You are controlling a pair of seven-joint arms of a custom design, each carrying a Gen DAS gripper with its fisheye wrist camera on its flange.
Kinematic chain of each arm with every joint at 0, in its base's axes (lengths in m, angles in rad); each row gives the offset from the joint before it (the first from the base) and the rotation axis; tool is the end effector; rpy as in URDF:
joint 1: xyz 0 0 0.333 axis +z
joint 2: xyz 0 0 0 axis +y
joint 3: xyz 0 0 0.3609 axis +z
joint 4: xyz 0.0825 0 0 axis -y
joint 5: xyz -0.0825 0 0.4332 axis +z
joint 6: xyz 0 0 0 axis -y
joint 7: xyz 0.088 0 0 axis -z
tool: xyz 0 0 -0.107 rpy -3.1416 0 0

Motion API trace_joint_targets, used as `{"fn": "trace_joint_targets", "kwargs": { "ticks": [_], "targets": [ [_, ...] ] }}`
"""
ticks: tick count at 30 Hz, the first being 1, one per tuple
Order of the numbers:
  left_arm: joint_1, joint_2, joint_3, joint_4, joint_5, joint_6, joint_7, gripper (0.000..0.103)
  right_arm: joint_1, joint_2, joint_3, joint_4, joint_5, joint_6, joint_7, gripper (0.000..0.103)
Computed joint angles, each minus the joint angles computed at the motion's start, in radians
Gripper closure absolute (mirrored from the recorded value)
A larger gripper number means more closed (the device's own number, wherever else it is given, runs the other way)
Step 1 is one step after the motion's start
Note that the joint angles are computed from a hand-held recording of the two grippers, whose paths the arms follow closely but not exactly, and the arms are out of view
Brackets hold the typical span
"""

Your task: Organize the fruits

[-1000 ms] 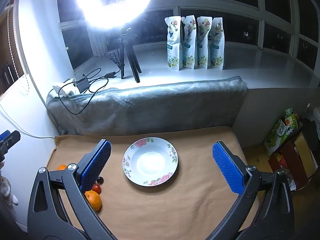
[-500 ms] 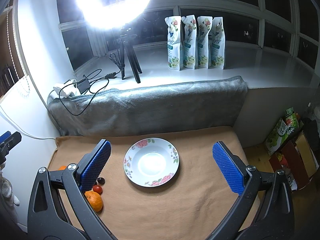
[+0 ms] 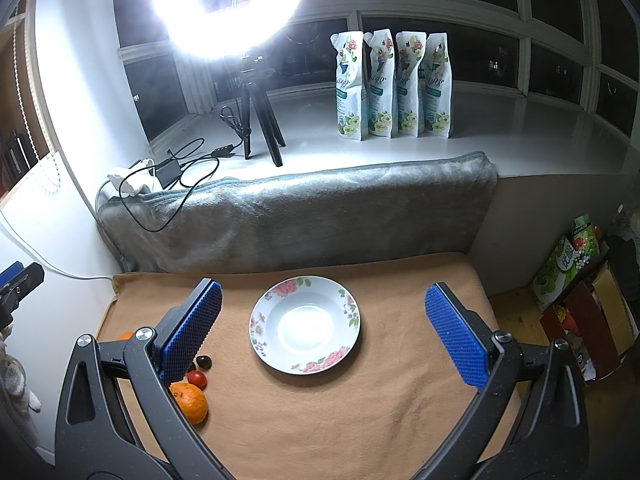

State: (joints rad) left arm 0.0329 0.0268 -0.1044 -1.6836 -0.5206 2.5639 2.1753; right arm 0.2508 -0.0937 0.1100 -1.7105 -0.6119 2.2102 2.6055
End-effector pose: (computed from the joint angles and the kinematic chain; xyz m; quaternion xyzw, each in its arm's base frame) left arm 0.6697 -0.0393 0.7070 -0.5054 0.7328 -0.3880 0.2389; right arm 0.5838 0.2038 0.7289 -0.4871 0.7761 -0.3116 0.2516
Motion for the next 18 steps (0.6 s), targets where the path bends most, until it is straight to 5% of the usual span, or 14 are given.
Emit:
{"fn": "trace_joint_targets", "kwargs": {
  "ticks": [18],
  "targets": [
    [0.0, 0.006, -0.003, 0.011, 0.014, -0.003, -0.016, 0.001, 0.003, 0.006, -0.001, 0.003, 0.002, 0.001, 0.004, 0.0]
  ]
}}
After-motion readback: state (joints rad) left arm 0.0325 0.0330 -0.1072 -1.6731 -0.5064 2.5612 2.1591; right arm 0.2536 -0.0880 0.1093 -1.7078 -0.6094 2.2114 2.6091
